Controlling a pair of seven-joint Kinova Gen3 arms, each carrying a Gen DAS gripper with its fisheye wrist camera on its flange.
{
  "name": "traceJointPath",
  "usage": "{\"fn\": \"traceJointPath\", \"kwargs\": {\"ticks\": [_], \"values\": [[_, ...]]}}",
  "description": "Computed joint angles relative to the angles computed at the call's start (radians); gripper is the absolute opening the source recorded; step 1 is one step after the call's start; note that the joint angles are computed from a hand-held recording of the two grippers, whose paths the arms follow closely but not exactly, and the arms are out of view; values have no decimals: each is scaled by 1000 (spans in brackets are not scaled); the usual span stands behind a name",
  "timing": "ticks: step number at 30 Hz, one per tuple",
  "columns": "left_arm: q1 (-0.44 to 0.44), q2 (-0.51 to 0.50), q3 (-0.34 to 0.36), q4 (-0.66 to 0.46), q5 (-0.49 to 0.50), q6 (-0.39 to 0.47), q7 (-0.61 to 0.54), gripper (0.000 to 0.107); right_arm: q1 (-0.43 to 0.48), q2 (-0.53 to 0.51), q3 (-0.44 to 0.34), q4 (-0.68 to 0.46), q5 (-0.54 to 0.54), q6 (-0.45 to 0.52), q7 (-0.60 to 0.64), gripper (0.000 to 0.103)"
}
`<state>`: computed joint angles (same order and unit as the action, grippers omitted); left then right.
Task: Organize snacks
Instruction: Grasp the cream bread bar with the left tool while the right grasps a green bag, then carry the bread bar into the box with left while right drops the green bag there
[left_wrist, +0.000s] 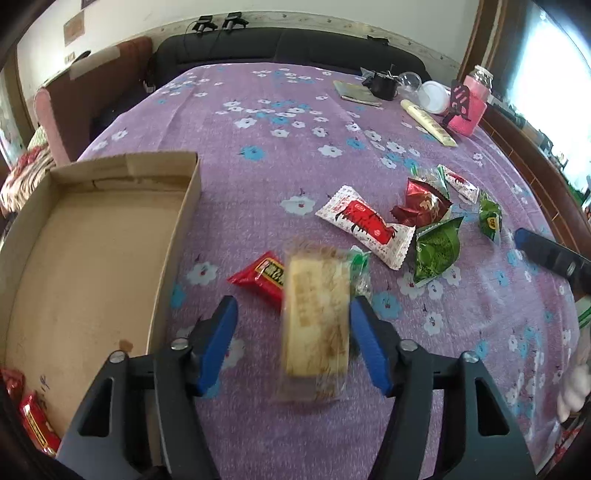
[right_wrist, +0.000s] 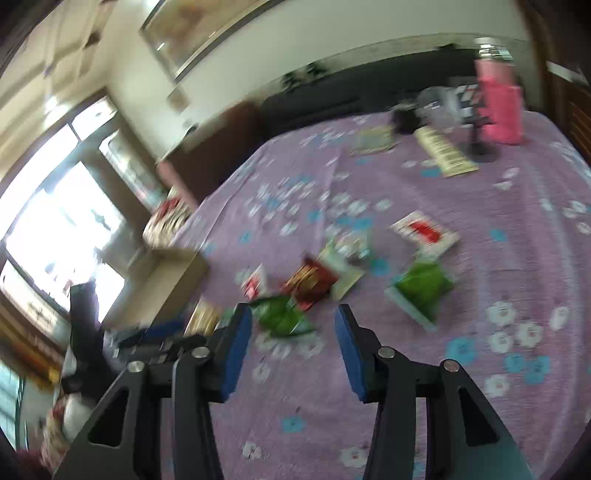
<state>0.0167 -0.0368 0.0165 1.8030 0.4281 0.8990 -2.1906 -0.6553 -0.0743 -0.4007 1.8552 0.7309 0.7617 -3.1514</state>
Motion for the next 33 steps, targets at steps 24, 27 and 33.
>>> {"fn": "traceJointPath", "kwargs": {"ticks": [24,27,33], "values": [[-153,-91,-162,-4,272,238,-234,33,-217,164,124,-129,79,192,-78,23],[-194,-102,-205,-18,291,265,-268,33,-227,145,94,-136,102,214,-116,23],[-298,-69,-263,-77,290,298,-295,33,-237,155,70,-216,124,159,-83,23]]}}
